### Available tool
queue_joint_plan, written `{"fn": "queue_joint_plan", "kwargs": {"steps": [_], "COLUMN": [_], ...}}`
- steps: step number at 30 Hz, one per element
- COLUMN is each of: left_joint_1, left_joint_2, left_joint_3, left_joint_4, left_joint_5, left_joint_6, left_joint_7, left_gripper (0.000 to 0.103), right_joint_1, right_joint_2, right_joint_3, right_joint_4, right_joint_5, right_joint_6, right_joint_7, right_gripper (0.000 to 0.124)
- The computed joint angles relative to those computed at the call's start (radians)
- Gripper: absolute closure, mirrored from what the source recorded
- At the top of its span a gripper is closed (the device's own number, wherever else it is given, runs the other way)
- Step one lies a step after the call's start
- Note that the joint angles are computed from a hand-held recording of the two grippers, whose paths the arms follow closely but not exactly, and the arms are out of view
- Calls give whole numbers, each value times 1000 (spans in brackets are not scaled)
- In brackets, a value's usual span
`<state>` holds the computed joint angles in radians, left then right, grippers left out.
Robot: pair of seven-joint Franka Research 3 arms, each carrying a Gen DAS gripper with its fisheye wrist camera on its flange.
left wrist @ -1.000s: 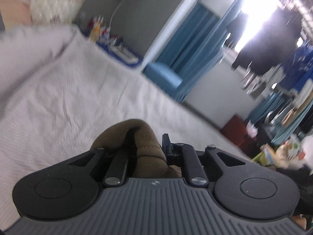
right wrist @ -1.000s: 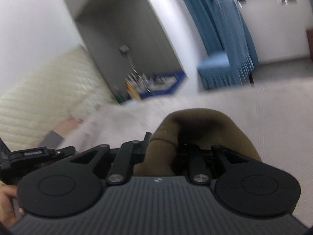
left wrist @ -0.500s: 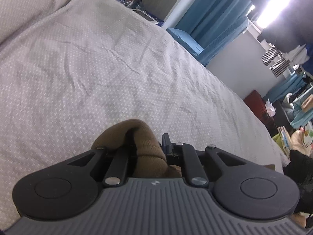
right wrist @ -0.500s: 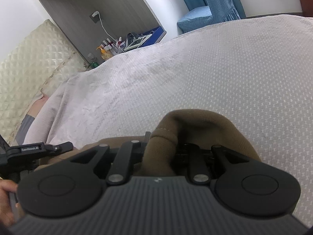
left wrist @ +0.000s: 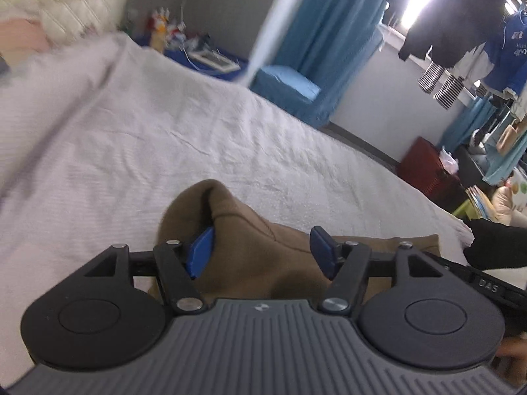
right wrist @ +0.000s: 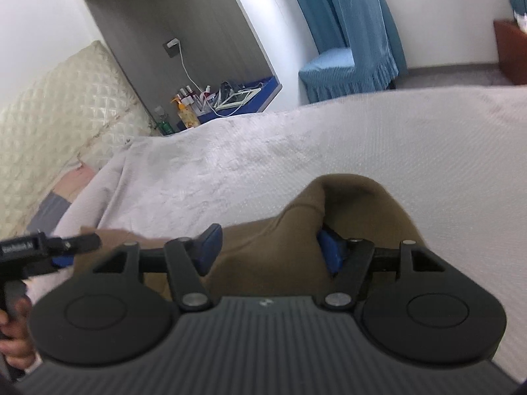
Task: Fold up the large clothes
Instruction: 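Open both tools and release the hoodie onto the bed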
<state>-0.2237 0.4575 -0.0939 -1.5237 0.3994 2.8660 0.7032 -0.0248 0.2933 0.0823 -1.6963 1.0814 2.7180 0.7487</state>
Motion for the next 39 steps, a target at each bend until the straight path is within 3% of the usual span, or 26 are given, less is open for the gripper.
{"fn": "queue_joint_plan", "kwargs": {"steps": [3, 5, 9, 15, 19, 26, 32, 39], "left_joint_1": [-47, -104, -142, -128, -106, -68, -35, 31], "left_joint_2": [-135, -230, -408, -642, -766, -932, -974, -982], "left_joint_3": [40, 82, 61, -83, -191, -364, -382, -349], "left_joint_4": [-149, -231, -378, -575, -691, -850, -944, -1004], "left_joint_5": [65, 196, 411, 584, 617, 621, 600, 592], "left_joint_6": [46, 28, -5, -100, -158, -242, -180, -70], "left_joint_7": [-104, -231, -442, -653, -727, -781, -830, -830], "left_gripper": [34, 34, 34, 34, 34, 34, 34, 35], "right_joint_1": [-20, -10, 32, 86, 112, 203, 304, 427], "right_joint_2": [-111, -201, -393, -674, -850, -1067, -1069, -908], "right_joint_3": [6, -12, -63, -150, -178, -222, -226, -242], "right_joint_4": [-103, -183, -356, -605, -747, -926, -961, -884], "right_joint_5": [117, 192, 228, 208, 124, 96, 84, 110], "right_joint_6": [-7, -3, -5, -53, -65, -35, 74, 204], "right_joint_7": [-98, -183, -270, -278, -263, -253, -247, -240], "right_gripper": [58, 58, 58, 58, 58, 58, 58, 59]}}
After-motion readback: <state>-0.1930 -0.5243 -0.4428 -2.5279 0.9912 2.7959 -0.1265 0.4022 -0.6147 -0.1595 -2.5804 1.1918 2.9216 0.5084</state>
